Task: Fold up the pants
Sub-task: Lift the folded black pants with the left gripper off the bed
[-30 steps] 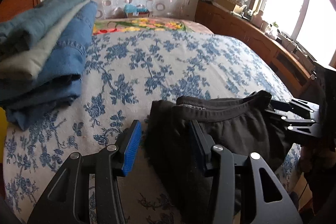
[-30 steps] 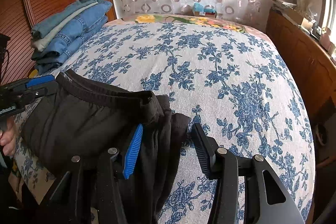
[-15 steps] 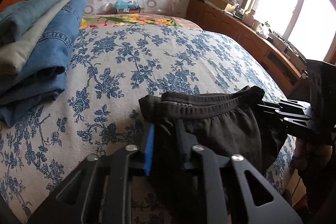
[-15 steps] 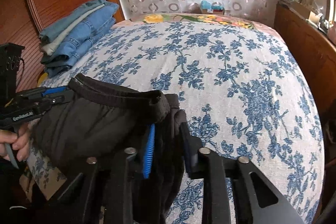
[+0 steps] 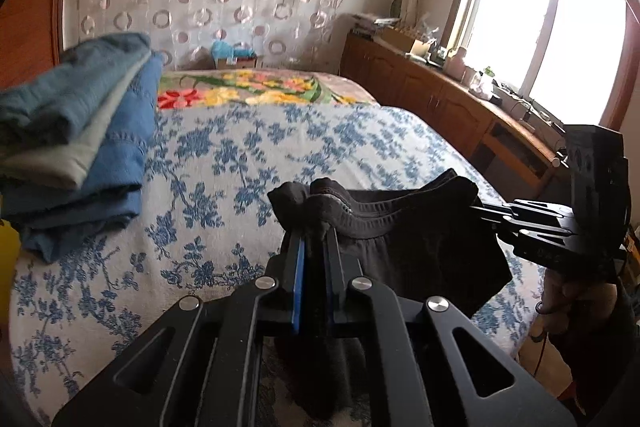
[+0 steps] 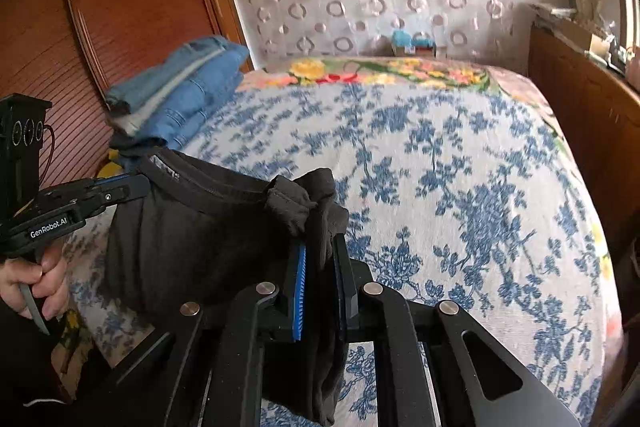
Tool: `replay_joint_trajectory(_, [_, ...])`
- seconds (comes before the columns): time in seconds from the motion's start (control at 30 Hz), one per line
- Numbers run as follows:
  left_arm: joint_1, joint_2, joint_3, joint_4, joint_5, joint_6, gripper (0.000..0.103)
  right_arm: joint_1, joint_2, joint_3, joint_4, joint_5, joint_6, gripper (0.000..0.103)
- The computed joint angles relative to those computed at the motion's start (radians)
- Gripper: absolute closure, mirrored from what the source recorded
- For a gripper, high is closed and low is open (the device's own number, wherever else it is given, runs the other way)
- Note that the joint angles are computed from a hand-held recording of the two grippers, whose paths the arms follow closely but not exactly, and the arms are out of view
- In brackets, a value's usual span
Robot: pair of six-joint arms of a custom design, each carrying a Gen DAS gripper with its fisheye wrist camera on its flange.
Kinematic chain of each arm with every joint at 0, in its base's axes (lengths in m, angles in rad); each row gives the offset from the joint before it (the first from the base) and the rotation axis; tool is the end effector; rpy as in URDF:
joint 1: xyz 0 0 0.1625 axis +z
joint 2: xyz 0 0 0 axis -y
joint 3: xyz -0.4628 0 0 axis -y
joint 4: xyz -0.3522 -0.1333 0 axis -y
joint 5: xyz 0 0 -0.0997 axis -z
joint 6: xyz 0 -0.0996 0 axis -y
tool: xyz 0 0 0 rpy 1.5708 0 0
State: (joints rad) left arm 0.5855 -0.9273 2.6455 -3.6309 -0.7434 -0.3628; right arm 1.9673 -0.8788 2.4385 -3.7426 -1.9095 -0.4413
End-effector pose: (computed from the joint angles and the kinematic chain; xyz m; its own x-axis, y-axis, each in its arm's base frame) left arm -0.1713 -0.3615 0.1543 -0.8206 0.2151 -0.5294 0.5283 0.6385 -0.5596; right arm 0.2603 -0.3624 0.1471 -0.7183 -0.4926 0.4913 -0.6889 0.6023 -0.4034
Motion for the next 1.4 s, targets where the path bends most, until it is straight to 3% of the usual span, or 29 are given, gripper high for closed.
replay_joint_trajectory(0.3, [-0.111,-0.075,0.026,0.055,0.084,-0.036,0.095,0.054,-0.06,0.042,-0.049,0.004,-0.018,0.092])
replay_joint_trajectory(0.67, [-0.178,-0.158,0.035,0.109,0.174,-0.039,0.095,0.11,-0.104,0.011,-0.013,0.009,-0.055,0.092])
replay_joint_trajectory(1.0, [-0.178,-0.28,-0.007,0.239,0.242,-0.016,0.095,0.119,-0.1,-0.092,0.079,0.06,-0.108,0.092])
replay_joint_trajectory(1.4, [-0.091,-0.344,-0.04,0.201,0.286,0.088,0.095,0.07,-0.005,-0.28,0.191,0.151,-0.222,0.092])
